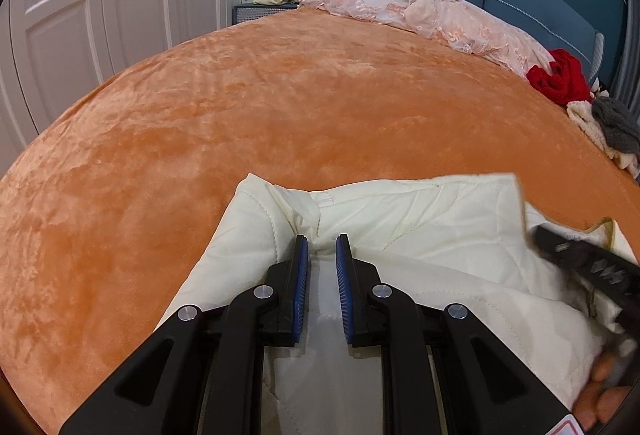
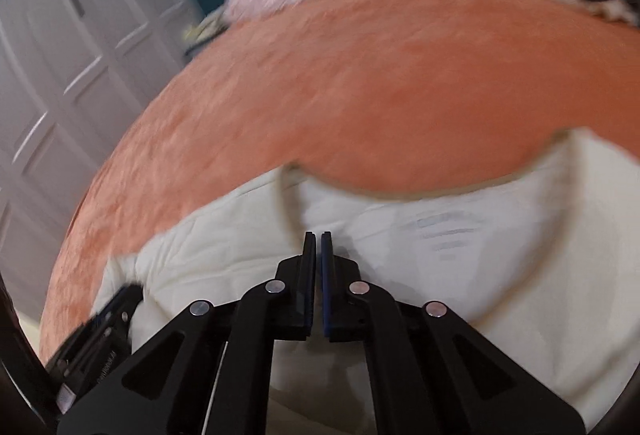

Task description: Fold large clothes

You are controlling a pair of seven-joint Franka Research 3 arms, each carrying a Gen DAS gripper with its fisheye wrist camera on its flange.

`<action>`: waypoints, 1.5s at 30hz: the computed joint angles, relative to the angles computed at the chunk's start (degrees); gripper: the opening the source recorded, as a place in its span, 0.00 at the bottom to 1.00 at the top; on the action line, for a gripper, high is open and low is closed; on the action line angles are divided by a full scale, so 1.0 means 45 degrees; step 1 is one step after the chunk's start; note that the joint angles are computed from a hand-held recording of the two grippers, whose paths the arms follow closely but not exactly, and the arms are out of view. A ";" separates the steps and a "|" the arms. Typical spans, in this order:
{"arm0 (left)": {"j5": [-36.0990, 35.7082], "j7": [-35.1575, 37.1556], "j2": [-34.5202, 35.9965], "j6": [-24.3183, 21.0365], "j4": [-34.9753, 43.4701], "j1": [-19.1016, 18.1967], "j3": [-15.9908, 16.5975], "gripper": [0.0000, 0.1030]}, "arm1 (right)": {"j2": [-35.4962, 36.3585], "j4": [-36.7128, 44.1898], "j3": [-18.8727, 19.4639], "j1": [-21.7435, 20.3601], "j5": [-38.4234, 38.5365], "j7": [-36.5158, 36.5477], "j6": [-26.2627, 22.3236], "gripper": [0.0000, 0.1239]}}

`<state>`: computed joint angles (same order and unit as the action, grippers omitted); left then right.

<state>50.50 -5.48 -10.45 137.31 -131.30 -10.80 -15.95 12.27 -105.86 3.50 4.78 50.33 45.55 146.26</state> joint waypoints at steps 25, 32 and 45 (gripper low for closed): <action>-0.3931 0.7148 0.8344 -0.1618 1.1071 -0.3468 0.0776 0.19 | 0.1977 0.3398 -0.0971 -0.3675 -0.0965 -0.0041 -0.4508 0.22; -0.3075 0.5607 0.7748 0.0331 0.9482 -0.3736 0.1565 0.23 | 0.1726 0.2457 -0.0920 -0.3532 -0.0288 -0.0386 -0.2874 0.10; -0.2068 0.3664 0.6769 -0.0004 0.8546 -0.3933 0.1803 0.23 | 0.1349 0.1685 -0.0881 -0.3091 -0.0420 -0.0715 -0.0801 0.10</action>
